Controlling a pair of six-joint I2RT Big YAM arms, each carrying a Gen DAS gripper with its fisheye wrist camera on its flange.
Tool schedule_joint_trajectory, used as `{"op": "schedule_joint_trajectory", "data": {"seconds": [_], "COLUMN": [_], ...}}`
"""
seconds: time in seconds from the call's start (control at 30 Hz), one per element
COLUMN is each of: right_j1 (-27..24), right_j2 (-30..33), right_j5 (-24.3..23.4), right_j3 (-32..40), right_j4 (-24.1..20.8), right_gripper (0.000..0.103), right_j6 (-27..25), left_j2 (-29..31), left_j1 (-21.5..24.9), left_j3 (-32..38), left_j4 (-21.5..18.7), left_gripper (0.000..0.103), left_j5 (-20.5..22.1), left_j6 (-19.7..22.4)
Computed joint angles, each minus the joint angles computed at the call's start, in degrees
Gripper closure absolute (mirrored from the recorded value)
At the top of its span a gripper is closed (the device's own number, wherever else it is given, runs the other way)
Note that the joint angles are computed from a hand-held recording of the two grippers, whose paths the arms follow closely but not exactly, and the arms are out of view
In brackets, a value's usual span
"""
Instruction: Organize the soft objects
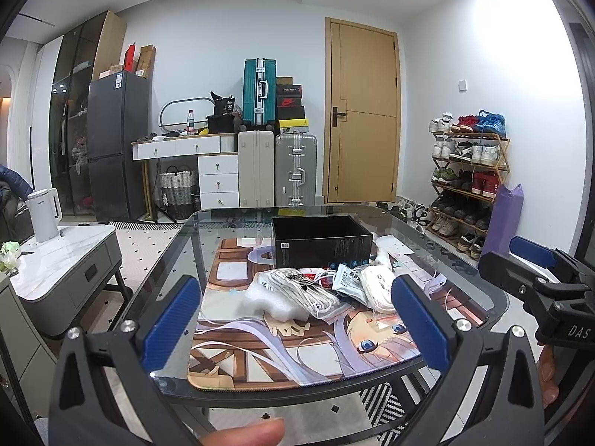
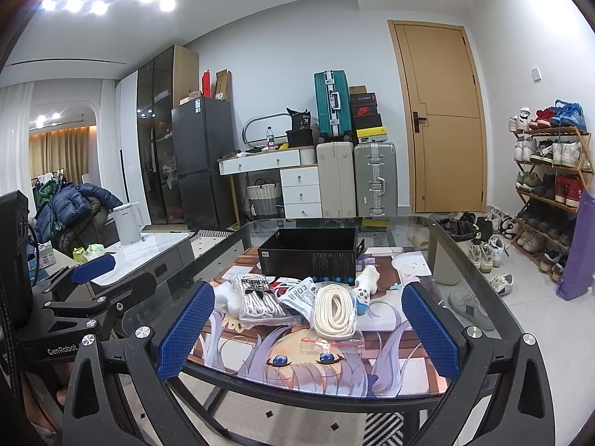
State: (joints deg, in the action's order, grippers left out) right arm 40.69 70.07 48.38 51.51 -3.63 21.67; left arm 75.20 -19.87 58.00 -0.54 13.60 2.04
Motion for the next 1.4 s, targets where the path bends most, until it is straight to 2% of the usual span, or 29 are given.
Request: {"op": "schedule_joint_trajectory", "data": {"seconds": [0.6,0.67,0.73,0.8,0.9,1.03,1.17,1.27,1.4], "right_j1": [0.27,0.39,0.29,0.01,-0.61,-1.32,-2.49,-4.30,-6.88], "right_j2": [0.60,0.73,0.74,0.19,-0.14,1.29,1.53,1.78,4.55], "right_j5": [0.42,1.16,1.38,0.31,-1.77,-2.79,-4.63,-7.94,-10.71], "right_j3": [-0.10,-0.03,0.13,0.21,0.69,2.73,3.57,4.46,9.14], "right_j4": [0.67,0.48,-0.22,-1.08,-3.12,-7.50,-9.08,-8.91,-12.99], "right_gripper": [0.000,0.000,0.000,0.000,0.000,0.000,0.000,0.000,0.000], "right_j6": [0.42,1.47,2.99,4.07,5.65,8.19,9.78,8.91,5.02], "left_j2": [-0.53,-0.64,-0.95,-0.49,0.72,1.74,4.31,6.93,10.98], "left_j1": [0.18,0.40,0.20,0.51,1.06,1.01,0.98,1.21,1.12], "left_j3": [0.34,0.25,-0.02,0.33,1.87,3.17,6.93,10.52,15.44], "left_j4": [-1.45,-1.17,-0.24,-0.25,-2.71,-4.80,-10.48,-15.32,-20.18], "left_gripper": [0.000,0.000,0.000,0.000,0.000,0.000,0.000,0.000,0.000], "left_j5": [1.34,1.01,-1.15,-1.38,0.71,0.13,0.04,0.57,-1.34], "left_j6": [-0.99,-1.01,-1.29,-1.88,-2.15,-1.56,-0.89,0.29,1.98]}}
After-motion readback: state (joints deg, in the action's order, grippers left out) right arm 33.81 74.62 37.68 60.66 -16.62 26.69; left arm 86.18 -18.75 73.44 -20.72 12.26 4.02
